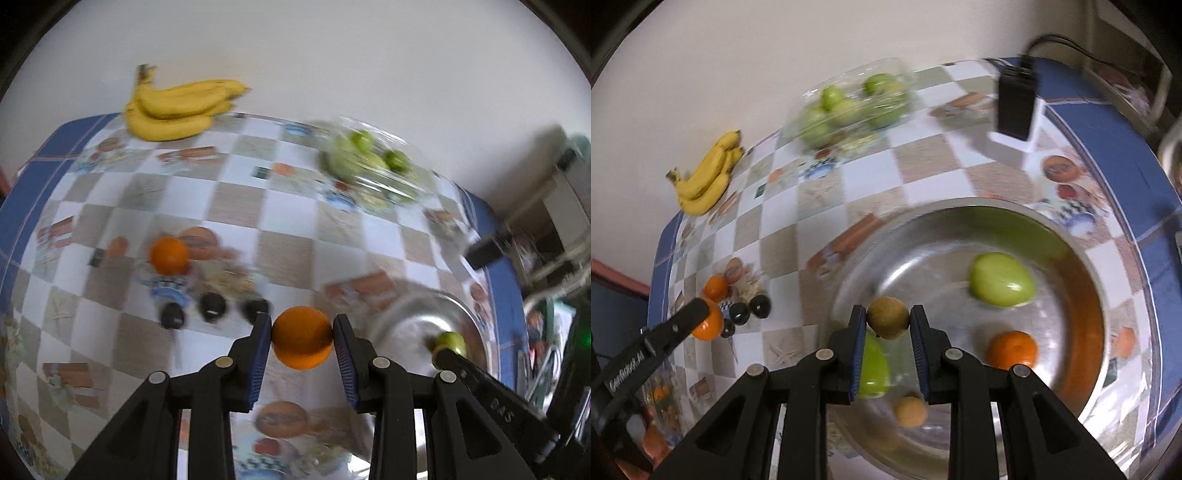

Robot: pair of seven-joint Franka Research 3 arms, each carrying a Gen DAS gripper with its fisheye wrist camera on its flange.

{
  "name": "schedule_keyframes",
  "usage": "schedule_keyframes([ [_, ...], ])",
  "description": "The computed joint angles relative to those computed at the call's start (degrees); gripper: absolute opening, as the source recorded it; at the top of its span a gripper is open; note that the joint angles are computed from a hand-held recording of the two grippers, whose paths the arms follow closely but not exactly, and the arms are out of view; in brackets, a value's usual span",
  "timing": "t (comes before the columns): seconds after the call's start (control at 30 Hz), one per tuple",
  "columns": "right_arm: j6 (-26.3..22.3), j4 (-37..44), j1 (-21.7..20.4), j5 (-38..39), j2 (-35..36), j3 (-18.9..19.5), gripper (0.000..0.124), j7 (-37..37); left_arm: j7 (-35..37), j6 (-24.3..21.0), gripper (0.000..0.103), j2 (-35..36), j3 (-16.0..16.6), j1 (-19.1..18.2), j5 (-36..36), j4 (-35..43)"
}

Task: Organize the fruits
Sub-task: 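Carry the orange and yellow fruit over the steel basin with both tools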

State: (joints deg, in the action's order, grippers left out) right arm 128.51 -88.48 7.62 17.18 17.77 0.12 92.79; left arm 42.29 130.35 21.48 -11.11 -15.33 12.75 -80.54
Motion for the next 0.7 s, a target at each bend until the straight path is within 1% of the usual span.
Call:
schedule_keyframes([
  [0.1, 0.72, -1.49, -0.75, 0.67, -1.10, -0.44, 0.025, 0.11, 2.39, -1.57, 0.037, 2.52, -0.90, -1.68, 0.77, 3.88],
  [0.2, 1.02, -2.43, -1.56, 2.13, -1.86, -0.46, 0.025, -0.34, 5.65, -2.05, 0.037, 5.14, -1.98, -2.89, -0.35, 7.35],
  [0.27, 1.25, -3.15, -1.86, 2.20, -2.44, -0.68, 0.025, -0.44, 6.94, -2.60, 0.037, 6.60, -2.08, -3.69, -0.88, 9.35],
  [0.4, 0.98, -3.25, -2.36, 2.50, -2.38, -0.84, 0.025, -0.62, 8.68, -1.20, 0.037, 8.38, -3.03, -3.29, -5.14, 10.57],
  [0.5, -0.21, -2.05, -2.42, 2.03, -1.38, -0.86, 0.025, -0.67, 8.10, -3.15, 0.037, 10.59, -1.55, -5.02, -3.43, 13.57],
  [0.7, -2.11, -0.03, -2.48, 1.65, 0.53, -0.81, 0.025, -0.55, 7.09, -1.58, 0.037, 12.53, -0.72, -5.23, -2.95, 14.50],
])
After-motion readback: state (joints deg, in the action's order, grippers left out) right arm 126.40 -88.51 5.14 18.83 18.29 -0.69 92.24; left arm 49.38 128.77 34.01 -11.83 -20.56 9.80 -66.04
